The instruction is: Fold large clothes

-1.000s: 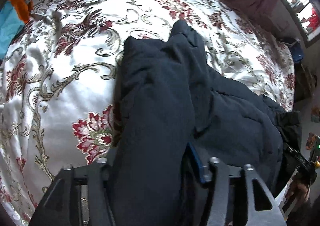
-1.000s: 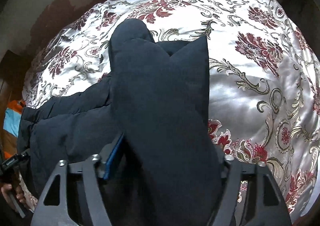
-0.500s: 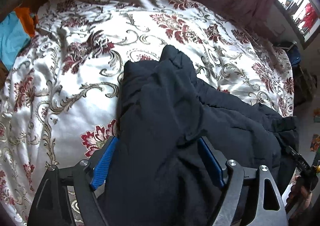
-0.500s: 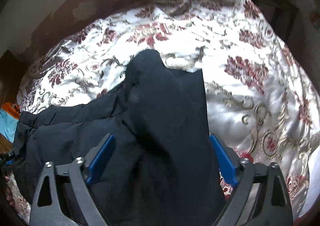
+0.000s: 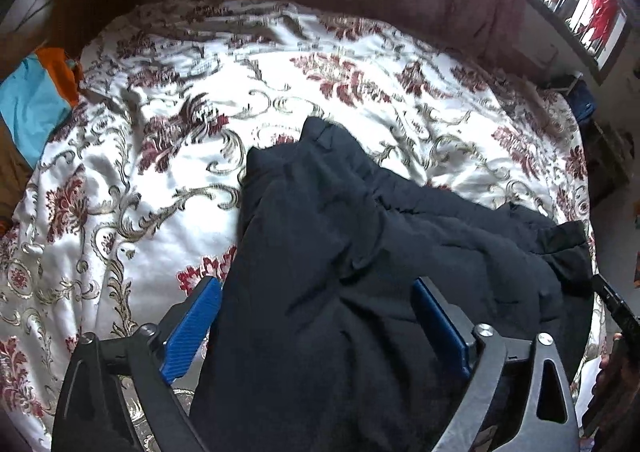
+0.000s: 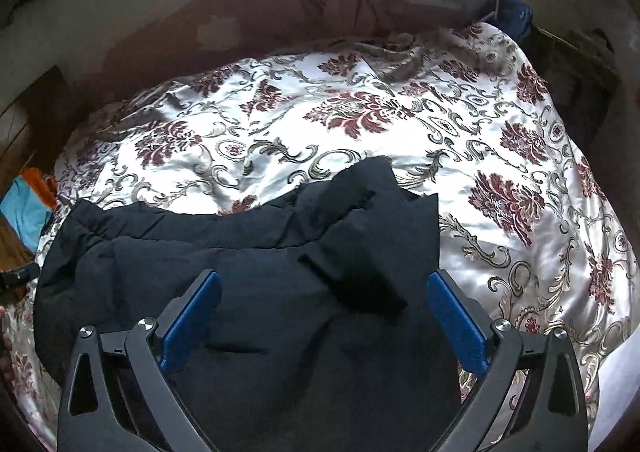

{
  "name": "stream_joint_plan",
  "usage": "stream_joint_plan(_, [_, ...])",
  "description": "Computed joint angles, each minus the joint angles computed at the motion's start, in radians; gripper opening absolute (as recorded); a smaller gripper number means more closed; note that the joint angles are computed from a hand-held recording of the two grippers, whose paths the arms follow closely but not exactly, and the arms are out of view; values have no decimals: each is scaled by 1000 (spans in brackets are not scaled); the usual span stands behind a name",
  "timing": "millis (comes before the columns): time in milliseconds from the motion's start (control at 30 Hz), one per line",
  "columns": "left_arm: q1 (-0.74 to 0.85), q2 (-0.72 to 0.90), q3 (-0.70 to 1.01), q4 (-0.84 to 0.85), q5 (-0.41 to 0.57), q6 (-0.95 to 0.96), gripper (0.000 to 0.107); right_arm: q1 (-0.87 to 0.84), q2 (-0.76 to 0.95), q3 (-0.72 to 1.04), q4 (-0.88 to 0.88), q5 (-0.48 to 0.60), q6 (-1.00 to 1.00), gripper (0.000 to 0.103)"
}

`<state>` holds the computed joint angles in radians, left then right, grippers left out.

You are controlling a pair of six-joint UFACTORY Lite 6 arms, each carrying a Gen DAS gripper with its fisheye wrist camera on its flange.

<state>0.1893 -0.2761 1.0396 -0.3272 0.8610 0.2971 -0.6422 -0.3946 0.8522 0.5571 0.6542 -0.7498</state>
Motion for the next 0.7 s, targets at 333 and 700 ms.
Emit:
stream_joint_plan(333, [-40,-189,-73,-121,-8,63,103,-41,-134,-40,85,113,-58,101])
stream_joint_plan(700, [-287,-343,-136,124,-55,-228,103,-109,-347,-133,128,226,-85,101])
